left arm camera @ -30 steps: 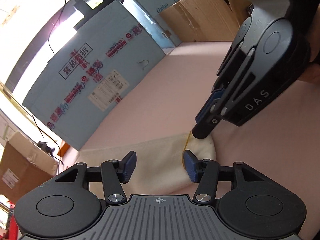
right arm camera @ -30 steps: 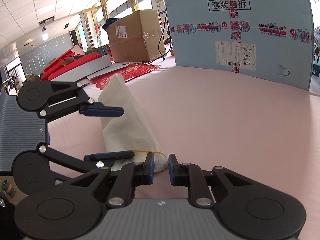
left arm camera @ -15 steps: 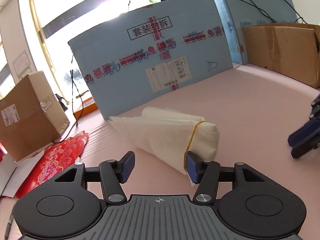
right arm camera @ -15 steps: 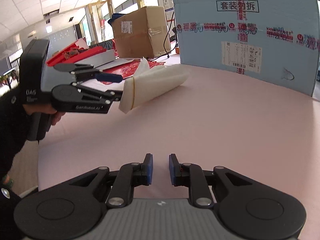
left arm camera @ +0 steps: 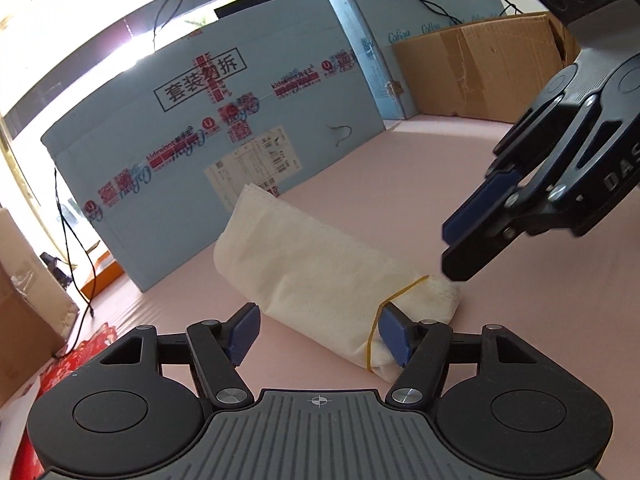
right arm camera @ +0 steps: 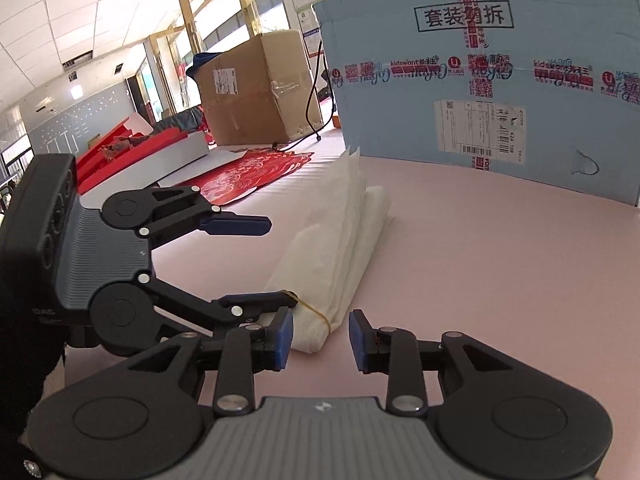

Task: Fold shopping bag
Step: 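Lift the banded bag bundle with the right gripper and set it down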

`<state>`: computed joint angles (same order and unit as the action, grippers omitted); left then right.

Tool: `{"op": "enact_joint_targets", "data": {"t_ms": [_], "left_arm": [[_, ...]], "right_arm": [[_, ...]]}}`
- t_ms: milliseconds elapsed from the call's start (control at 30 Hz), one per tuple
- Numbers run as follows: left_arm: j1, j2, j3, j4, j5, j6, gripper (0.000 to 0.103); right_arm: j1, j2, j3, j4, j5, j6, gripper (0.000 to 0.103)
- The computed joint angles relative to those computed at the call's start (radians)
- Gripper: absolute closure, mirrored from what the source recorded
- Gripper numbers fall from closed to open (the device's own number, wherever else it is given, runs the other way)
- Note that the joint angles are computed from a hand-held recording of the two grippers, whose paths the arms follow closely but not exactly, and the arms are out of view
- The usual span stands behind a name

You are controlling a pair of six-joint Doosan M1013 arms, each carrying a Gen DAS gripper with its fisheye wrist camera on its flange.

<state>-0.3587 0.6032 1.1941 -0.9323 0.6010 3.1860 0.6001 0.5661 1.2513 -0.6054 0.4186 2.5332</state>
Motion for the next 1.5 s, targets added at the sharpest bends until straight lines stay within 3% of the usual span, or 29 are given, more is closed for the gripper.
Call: {"op": "enact_joint_targets", "data": {"t_ms": [67, 167, 233, 333, 400, 533, 733, 800, 867, 1000, 1067, 1133, 1233, 1267, 1333, 1367, 1500], "left_arm": [[0.009, 0.007, -0.006, -0.029, 0.024, 0.003, 0.037], [0.018, 0.013, -0.008, -0.052, -0.007, -0.016, 0.035], [0.024, 0.02, -0.017, -0.048, -0.057, -0.058, 0.035], [0.033, 0.052, -0.073, -0.005, -0.031, -0.121, 0.035], [0.033, 0.072, -0.103, -0.044, -0.012, -0.02, 0.034], [0.032, 0.1, -0.153, -0.182, 0.097, 0.268, 0.03], [0.0, 0.132, -0.254, -0.095, 0.228, 0.433, 0.021], [-0.009, 0.147, -0.295, -0.061, 0.261, 0.413, 0.021], [-0.014, 0.181, -0.365, -0.015, 0.275, 0.278, 0.021], [-0.022, 0.245, -0.462, 0.172, 0.167, -0.034, 0.012], [-0.003, 0.277, -0.521, 0.2, 0.271, -0.127, 0.012], [0.014, 0.279, -0.523, 0.172, 0.335, -0.082, 0.011], [0.04, 0.287, -0.539, 0.139, 0.403, -0.05, 0.008], [0.048, 0.301, -0.57, 0.136, 0.453, -0.07, 0.008], [0.062, 0.337, -0.656, 0.148, 0.575, -0.129, 0.008], [0.067, 0.349, -0.689, 0.154, 0.62, -0.143, 0.008], [0.084, 0.35, -0.724, 0.17, 0.677, -0.19, 0.007]], "right_arm": [[0.001, 0.033, -0.055, 0.043, 0.054, -0.096, 0.07], [0.022, 0.068, -0.111, -0.054, 0.166, -0.126, 0.063], [0.019, 0.065, -0.107, -0.026, 0.163, -0.159, 0.063], [0.014, 0.054, -0.078, -0.031, 0.122, -0.158, 0.063], [0.02, 0.052, -0.068, -0.07, 0.116, -0.142, 0.063], [0.02, 0.048, -0.052, -0.099, 0.092, -0.119, 0.064], [0.035, 0.055, -0.056, -0.175, 0.109, -0.115, 0.072], [0.038, 0.055, -0.054, -0.191, 0.11, -0.112, 0.073], [0.044, 0.057, -0.055, -0.217, 0.118, -0.125, 0.073], [0.056, 0.062, -0.06, -0.267, 0.143, -0.132, 0.073], [0.049, 0.056, -0.052, -0.24, 0.123, -0.127, 0.073], [0.037, 0.047, -0.041, -0.189, 0.089, -0.129, 0.072], [0.005, 0.028, -0.012, -0.041, 0.008, -0.146, 0.061], [-0.011, 0.02, 0.003, 0.046, -0.034, -0.171, 0.056], [-0.028, 0.012, 0.018, 0.161, -0.078, -0.215, 0.055], [-0.023, 0.016, 0.008, 0.139, -0.057, -0.213, 0.055], [0.008, 0.038, -0.043, 0.014, 0.063, -0.197, 0.054]]}}
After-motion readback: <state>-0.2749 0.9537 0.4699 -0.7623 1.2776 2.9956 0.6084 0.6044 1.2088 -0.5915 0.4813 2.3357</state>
